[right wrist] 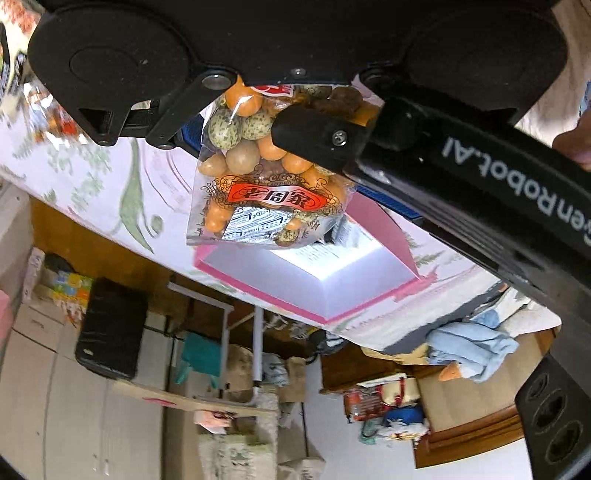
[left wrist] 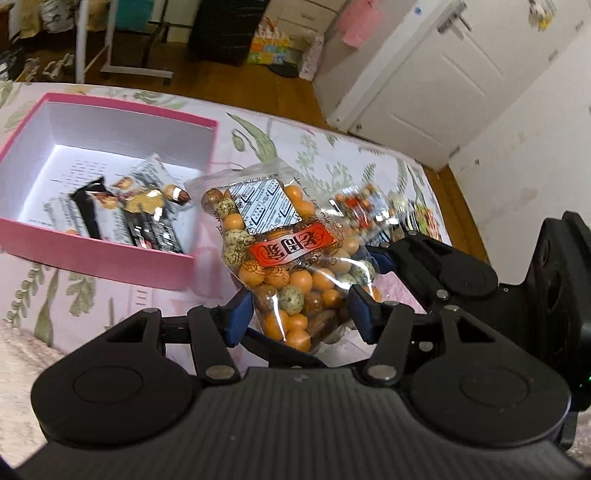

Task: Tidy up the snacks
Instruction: 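Carry the peanut bag into the pink box and open both grippers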

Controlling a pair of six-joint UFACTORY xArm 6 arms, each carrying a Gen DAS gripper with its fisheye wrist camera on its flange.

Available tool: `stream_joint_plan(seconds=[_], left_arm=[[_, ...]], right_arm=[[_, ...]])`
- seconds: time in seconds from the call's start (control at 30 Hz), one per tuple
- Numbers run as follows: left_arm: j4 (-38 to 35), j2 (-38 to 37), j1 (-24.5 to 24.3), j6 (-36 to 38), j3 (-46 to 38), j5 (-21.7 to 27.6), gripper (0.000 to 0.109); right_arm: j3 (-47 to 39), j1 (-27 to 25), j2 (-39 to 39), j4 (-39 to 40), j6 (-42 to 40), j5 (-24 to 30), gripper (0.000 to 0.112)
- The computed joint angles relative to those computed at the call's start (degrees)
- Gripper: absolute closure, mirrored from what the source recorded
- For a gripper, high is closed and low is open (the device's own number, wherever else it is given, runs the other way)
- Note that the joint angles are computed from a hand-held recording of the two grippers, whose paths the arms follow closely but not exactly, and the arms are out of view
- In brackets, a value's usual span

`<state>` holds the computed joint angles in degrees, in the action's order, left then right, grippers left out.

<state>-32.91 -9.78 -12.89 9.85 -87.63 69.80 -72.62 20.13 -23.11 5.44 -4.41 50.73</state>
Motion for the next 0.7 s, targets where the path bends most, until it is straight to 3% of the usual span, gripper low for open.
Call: stream_joint_plan(seconds=[0.23, 0.43, 0.53, 0.63, 0.7], left_arm=[[1.83, 3.64, 5.12, 3.24, -2.82, -2.91, 0.054], [5.12, 12.92, 7.96, 4.90, -11.42, -3.08, 0.053], [5.14, 19.20, 9.70, 4.87, -17.30, -2.14, 0.053], [5.97, 24.54, 10.95, 4.71, -21.92, -1.19, 0.053], [4.31, 28.00, 12.20, 6.26, -25.11, 0.84, 0.053]], right_arm=[[-4.54, 1.22, 8.91, 7.40, -5.07, -6.99, 0.019], [-13.78, 1.24, 21.53, 14.90, -8.64, -9.48, 0.019], [-19.79, 0.63, 27.87, 18.82, -10.87, -7.75, 0.018], [-26.93, -1.70, 33.61, 27.22, -17.31, -0.41, 0.017], [-29.55, -2.32, 35.97, 28.04, -18.35, 2.41, 0.016]])
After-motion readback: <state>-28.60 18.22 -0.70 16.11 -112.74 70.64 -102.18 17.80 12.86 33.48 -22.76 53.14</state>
